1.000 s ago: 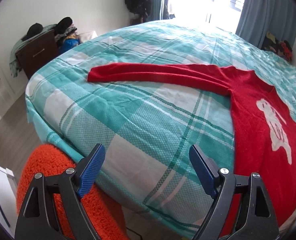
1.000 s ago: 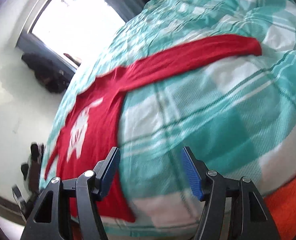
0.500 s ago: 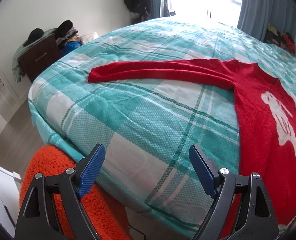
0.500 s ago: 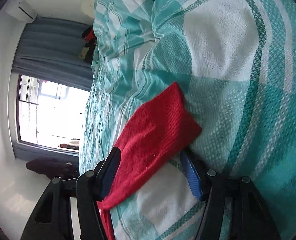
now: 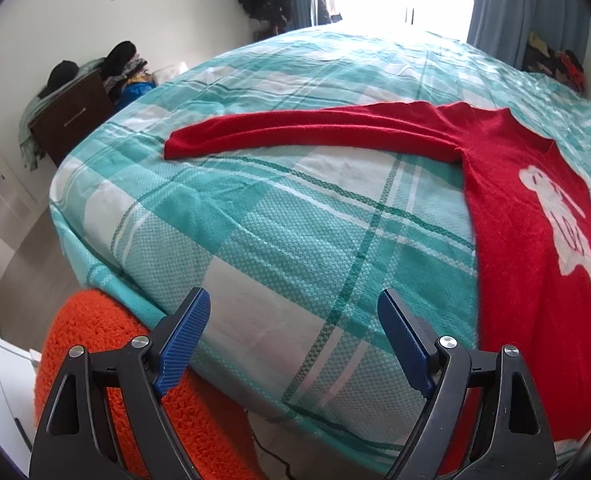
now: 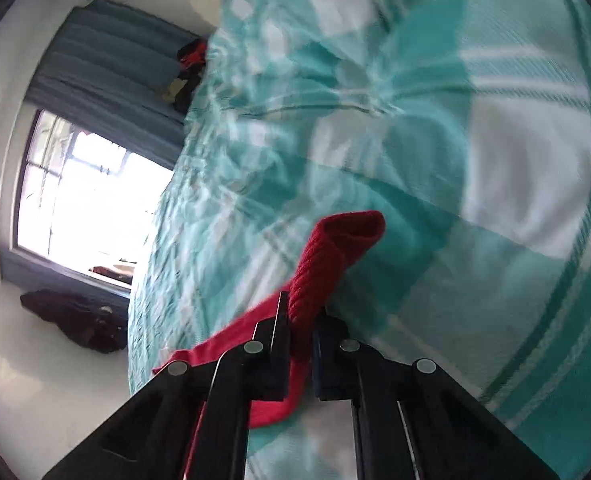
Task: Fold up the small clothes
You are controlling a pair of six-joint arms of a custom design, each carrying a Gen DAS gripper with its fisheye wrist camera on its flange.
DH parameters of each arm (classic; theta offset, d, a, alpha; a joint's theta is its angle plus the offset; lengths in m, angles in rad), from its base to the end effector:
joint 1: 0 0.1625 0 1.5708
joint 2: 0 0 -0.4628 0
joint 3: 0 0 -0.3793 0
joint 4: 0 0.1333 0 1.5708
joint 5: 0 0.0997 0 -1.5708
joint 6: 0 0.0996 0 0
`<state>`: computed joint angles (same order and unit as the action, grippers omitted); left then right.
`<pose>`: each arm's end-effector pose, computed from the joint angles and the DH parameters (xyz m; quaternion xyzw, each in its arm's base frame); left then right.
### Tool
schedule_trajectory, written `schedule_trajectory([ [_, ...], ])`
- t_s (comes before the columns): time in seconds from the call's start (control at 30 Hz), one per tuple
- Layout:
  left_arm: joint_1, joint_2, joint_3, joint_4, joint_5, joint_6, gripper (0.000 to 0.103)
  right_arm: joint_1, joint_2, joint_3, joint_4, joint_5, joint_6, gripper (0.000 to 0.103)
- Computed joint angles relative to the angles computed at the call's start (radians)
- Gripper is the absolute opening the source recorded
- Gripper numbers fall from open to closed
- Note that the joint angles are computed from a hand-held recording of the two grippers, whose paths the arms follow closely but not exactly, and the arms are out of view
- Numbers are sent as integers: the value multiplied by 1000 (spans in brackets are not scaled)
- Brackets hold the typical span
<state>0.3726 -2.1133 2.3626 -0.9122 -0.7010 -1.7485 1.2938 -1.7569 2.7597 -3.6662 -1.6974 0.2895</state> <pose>-0.0536 -0.2458 0.3471 -0.0436 0.8346 -0.3382 0.4327 0.0472 -0.2754 0.3406 -0.2699 -0.8096 0.5188 0.0508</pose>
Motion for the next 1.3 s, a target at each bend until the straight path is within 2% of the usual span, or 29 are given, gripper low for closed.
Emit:
schedule_trajectory([
  [0.13,28,-22,3,-49,1,34,87,347,109,-184,108,-141,-41,8],
  [0.23,30,-50,1,-56,0,31,87,551,248,-341,195,-180,-93,8],
  [0.33,32,-77,-3,-57,-5,22,87,675,403,-478,262,-150,-130,8],
  [0.47,32,-105,-8,-56,-7,12,87,761,613,-607,300,-80,-147,8],
  [0.5,38,-106,-8,-63,-7,18,87,775,661,-636,315,-62,-150,11],
  [0.53,39,-108,-8,-64,-8,20,87,785,708,-669,346,-45,-154,21],
  [0.57,39,-110,-8,-63,-9,20,87,779,742,-698,405,-5,-147,58],
  [0.6,33,-112,-8,-58,-10,17,87,769,766,-718,460,26,-128,78],
  [0.63,27,-116,-8,-51,-11,13,87,762,782,-723,473,38,-114,85],
  [0.7,18,-123,-10,-41,-13,8,87,731,780,-696,433,74,-122,84],
  [0.8,35,-119,-6,-70,-11,29,87,659,729,-634,368,80,-78,79],
  [0.87,60,-105,1,-114,-7,66,87,612,691,-595,355,70,-41,68],
  [1.0,64,-73,9,-128,-6,94,87,499,666,-512,375,83,-33,55],
  [1.03,52,-71,9,-110,-8,83,87,479,673,-495,398,37,-37,50],
  [1.1,35,-72,8,-82,-14,67,87,458,687,-483,524,-149,-4,41],
  [1.13,33,-72,7,-76,-15,65,87,443,693,-468,555,-212,-3,5],
  [1.17,36,-72,7,-75,-17,65,87,435,683,-450,544,-234,-27,0],
  [1.2,44,-68,8,-81,-16,69,87,430,671,-426,492,-224,-58,0],
  [1.23,57,-63,9,-95,-13,80,87,444,659,-417,470,-246,-75,7],
  [1.3,85,-48,15,-137,-7,112,87,503,642,-418,446,-321,-140,10],
])
